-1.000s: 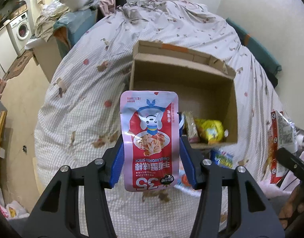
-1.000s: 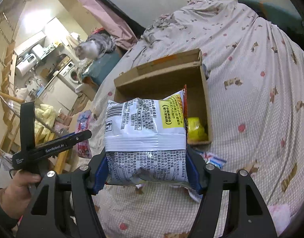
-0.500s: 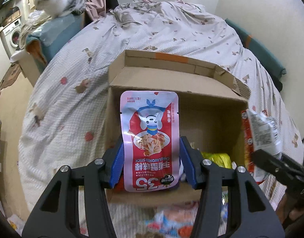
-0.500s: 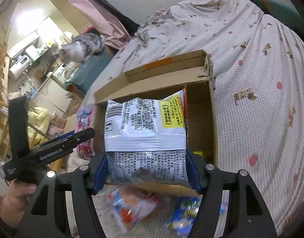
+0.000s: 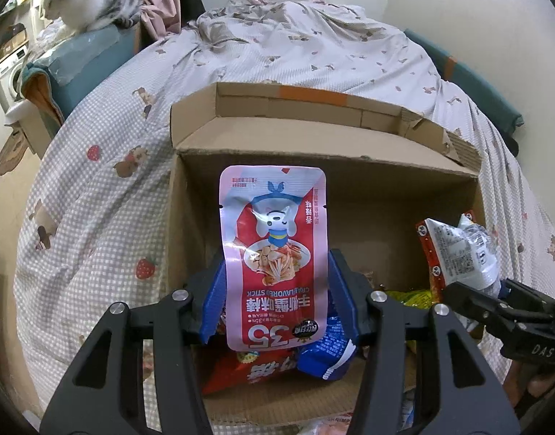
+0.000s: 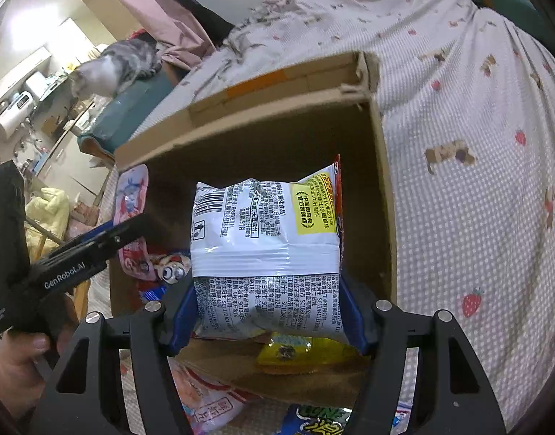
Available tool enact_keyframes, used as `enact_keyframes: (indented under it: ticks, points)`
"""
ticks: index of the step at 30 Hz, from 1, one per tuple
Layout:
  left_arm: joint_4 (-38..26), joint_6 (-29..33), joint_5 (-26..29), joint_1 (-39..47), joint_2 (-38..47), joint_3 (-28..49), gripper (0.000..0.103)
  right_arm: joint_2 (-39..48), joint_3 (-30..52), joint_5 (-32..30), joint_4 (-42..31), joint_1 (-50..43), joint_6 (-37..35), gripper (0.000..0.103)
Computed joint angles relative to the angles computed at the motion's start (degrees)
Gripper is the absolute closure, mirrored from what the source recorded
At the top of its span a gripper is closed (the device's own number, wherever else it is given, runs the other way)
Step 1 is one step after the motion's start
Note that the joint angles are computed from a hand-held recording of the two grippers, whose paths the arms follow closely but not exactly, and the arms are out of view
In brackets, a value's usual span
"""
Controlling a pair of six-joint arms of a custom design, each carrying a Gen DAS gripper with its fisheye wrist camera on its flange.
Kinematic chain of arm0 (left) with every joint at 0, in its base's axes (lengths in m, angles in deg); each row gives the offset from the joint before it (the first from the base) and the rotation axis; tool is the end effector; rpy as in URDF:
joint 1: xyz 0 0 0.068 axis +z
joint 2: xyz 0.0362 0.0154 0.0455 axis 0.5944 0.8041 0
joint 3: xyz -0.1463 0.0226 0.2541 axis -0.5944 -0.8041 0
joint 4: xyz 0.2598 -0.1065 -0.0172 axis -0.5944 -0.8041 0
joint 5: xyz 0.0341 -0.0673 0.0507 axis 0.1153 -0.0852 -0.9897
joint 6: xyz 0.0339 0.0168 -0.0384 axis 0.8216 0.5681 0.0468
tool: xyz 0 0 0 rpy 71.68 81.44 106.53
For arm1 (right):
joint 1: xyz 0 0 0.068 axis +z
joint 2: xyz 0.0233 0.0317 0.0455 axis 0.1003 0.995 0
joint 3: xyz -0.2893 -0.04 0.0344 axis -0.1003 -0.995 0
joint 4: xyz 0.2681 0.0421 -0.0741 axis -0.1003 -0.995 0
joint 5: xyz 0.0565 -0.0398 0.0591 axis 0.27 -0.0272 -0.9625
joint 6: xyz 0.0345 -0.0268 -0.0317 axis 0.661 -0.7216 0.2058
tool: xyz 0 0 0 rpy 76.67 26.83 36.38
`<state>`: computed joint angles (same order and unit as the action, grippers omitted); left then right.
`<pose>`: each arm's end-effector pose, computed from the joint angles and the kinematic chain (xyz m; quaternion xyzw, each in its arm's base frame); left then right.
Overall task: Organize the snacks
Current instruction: 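Carry both held snacks over the box and open both tools to drop them, then move both tools back toward the remaining snacks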
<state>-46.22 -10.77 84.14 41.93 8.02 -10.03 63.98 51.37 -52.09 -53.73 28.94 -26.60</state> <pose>0.2395 0.0148 0.1926 0.0311 0.9501 -0.0825 0.2991 0.2138 0.0991 0.1699 -0.0144 0.9373 0.2236 0.2670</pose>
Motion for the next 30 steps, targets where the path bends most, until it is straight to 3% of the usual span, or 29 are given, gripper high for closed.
enact_keyframes:
  ticks: [14, 18, 22, 30]
  points:
    - [1.0, -0.1, -1.9, -1.4, -1.0, -1.6, 0.051, 0.2, -0.2, -1.5, 0.7, -0.6, 0.8, 0.031]
    - [0.5, -0.5, -2.0, -1.1, -1.9, -1.7, 0.026, -0.7, -0.8, -2.2, 1.6, -1.2, 1.2, 0.027]
    - [-1.2, 0.3, 0.4, 0.1, -3.7, -1.7, 0.011, -2.7, -1.6, -3.1, 2.4, -1.9, 1.5, 0.008]
    - [-4.9, 1.5, 1.6, 2.8, -9.5, -2.4, 0.009, -5.6, -1.2, -4.3, 0.4, -2.4, 1.8, 0.007]
